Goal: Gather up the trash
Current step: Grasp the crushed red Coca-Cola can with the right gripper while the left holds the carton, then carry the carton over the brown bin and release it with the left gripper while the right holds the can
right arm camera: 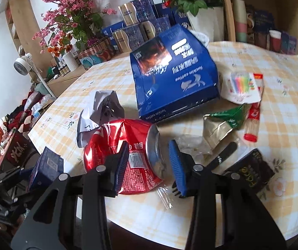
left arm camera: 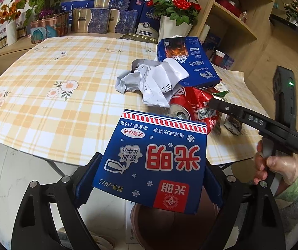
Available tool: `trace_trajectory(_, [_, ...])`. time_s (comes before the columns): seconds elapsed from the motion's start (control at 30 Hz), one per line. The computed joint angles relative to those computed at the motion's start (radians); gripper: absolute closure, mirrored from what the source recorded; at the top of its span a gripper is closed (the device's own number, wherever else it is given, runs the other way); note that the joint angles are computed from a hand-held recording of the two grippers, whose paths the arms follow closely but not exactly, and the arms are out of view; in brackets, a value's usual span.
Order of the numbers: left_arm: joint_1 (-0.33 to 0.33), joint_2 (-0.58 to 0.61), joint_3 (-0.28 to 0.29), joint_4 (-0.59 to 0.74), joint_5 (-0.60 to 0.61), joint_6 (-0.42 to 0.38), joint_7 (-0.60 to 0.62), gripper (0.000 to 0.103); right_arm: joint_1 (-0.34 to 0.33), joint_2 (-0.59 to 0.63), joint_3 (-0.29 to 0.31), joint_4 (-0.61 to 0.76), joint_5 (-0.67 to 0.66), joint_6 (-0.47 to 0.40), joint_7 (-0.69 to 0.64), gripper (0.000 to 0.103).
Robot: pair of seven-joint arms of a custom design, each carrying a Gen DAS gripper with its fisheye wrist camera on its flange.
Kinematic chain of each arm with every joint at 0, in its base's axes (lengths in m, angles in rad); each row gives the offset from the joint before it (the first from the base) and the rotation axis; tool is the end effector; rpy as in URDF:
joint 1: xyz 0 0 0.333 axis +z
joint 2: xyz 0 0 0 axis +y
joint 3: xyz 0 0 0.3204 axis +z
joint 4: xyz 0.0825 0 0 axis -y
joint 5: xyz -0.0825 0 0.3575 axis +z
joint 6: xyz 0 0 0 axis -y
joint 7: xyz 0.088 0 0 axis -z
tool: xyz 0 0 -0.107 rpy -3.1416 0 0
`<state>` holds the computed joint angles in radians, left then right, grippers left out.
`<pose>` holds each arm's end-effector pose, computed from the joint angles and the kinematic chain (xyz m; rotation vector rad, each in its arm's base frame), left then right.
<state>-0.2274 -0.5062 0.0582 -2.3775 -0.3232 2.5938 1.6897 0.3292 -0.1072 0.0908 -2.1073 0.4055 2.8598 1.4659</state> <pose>0.4153 -0.0601 0.6026 -1.8296 1.9644 -1.0086 0.5046 0.2040 0.5794 -1.7580 1.4526 -0.3464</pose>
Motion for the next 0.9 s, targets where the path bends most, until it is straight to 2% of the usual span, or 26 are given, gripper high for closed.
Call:
trace_trajectory(0.17, [-0.003, -0.022, -0.002, -0.018, 0.001, -0.013, -0.004, 0.017, 0.005, 0.058, -0.007, 0.050, 0.064, -0.041, -0.015, 0.061])
trace_trajectory(0.23, [-0.007, -0.031, -0.001, -0.025, -0.004, -0.014, -0.006, 0.018, 0.007, 0.067, -0.007, 0.058, 0.112, -0.045, -0.032, 0.068])
trace_trajectory(0.27, [-0.010, -0.035, 0.000, -0.028, -0.006, -0.012, -0.006, 0.018, 0.008, 0.067, -0.007, 0.061, 0.143, -0.051, -0.049, 0.076])
trace_trajectory(0.3, [-0.013, -0.038, 0.001, -0.030, -0.008, -0.010, -0.006, 0.018, 0.009, 0.062, -0.006, 0.059, 0.160, -0.051, -0.059, 0.076])
trace_trajectory(0.6, [-0.035, -0.076, 0.002, -0.054, -0.015, -0.003, -0.021, 0.018, 0.032, -0.074, -0.001, -0.044, 0.150, 0.086, -0.078, 0.078])
trace_trajectory(0.73, [-0.055, -0.100, -0.007, -0.072, -0.010, -0.001, -0.025, 0.018, 0.048, -0.176, -0.023, -0.130, 0.180, 0.117, -0.082, 0.078])
trace_trajectory(0.9, [-0.082, -0.135, -0.032, -0.116, 0.022, -0.002, -0.032, 0.019, 0.024, -0.305, -0.020, -0.258, 0.146, 0.123, -0.031, 0.078])
